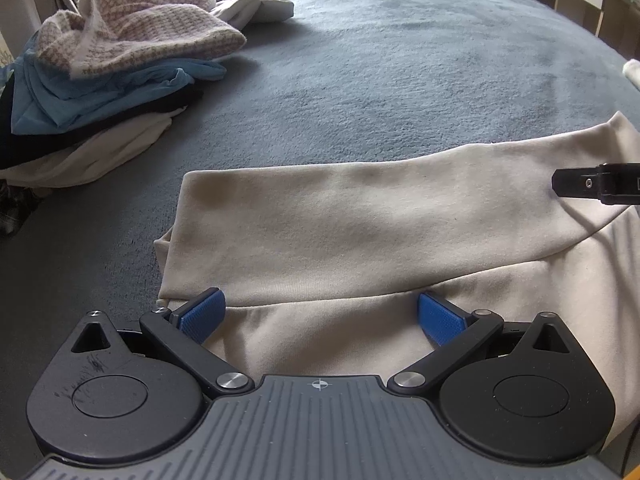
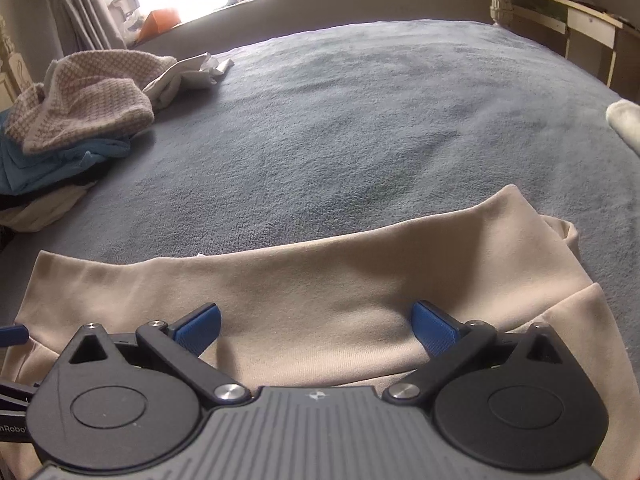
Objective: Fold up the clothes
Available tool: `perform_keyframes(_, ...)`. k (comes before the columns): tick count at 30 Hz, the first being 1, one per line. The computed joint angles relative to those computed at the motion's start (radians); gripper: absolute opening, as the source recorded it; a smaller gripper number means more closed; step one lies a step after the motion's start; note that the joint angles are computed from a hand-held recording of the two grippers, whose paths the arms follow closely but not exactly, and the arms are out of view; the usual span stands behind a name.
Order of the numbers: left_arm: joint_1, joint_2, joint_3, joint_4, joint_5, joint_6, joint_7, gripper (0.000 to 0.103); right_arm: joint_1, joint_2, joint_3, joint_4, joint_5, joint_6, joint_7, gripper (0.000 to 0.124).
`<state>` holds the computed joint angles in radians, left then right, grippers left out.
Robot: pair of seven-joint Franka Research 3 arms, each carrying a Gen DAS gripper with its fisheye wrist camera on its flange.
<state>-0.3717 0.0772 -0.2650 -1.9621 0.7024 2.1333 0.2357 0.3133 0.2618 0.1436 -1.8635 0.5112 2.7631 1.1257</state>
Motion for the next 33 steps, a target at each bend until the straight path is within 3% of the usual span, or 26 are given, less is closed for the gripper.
perform_keyframes(5,-0.005,-0.004,-0.001,-0.011,0.034,0.006,-0.019,0.103,-0.017,-0.004,0.019,-0.013,0.049,0.016,-0.072,0.103)
perform_keyframes(10,-0.023,-0.032,-0.013,-0.041,0.176,0.008,-0.041,0.103,0.000,-0.026,0.008,-0.048,0.012,0.049,-0.118,0.103)
perform_keyframes(14,-0.017,-0.067,-0.017,-0.088,0.335,0.116,-0.096,0.103,-0.034,-0.058,0.032,-0.063,0.131,0.044,-0.166,0.102)
perform_keyframes(18,0.005,-0.061,-0.010,-0.101,0.384,0.229,-0.120,0.103,-0.063,-0.105,0.058,-0.100,0.334,0.064,-0.374,0.098)
perform_keyframes(21,0.013,-0.043,-0.005,-0.097,0.410,0.258,-0.146,0.103,-0.047,-0.120,0.046,-0.115,0.392,0.104,-0.484,0.083)
perform_keyframes(23,0.015,-0.040,0.000,-0.101,0.443,0.268,-0.183,0.101,-0.036,-0.113,0.034,-0.109,0.385,0.120,-0.516,0.060)
perform_keyframes(24,0.017,-0.040,0.002,-0.104,0.458,0.275,-0.201,0.100,-0.027,-0.104,0.026,-0.105,0.359,0.136,-0.507,0.054)
perform_keyframes(26,0.023,-0.038,0.007,-0.106,0.462,0.287,-0.212,0.093,-0.014,-0.083,0.012,-0.092,0.303,0.153,-0.466,0.031)
perform_keyframes(27,0.026,-0.036,0.009,-0.108,0.462,0.294,-0.216,0.090,-0.013,-0.071,0.010,-0.084,0.283,0.153,-0.449,0.028)
perform_keyframes(29,0.033,-0.029,0.014,-0.110,0.466,0.308,-0.216,0.074,-0.019,-0.045,0.015,-0.066,0.264,0.158,-0.438,0.022)
perform_keyframes(33,0.046,-0.022,0.029,-0.136,0.504,0.342,-0.262,0.066,-0.047,0.031,0.030,-0.009,0.257,0.187,-0.424,0.017)
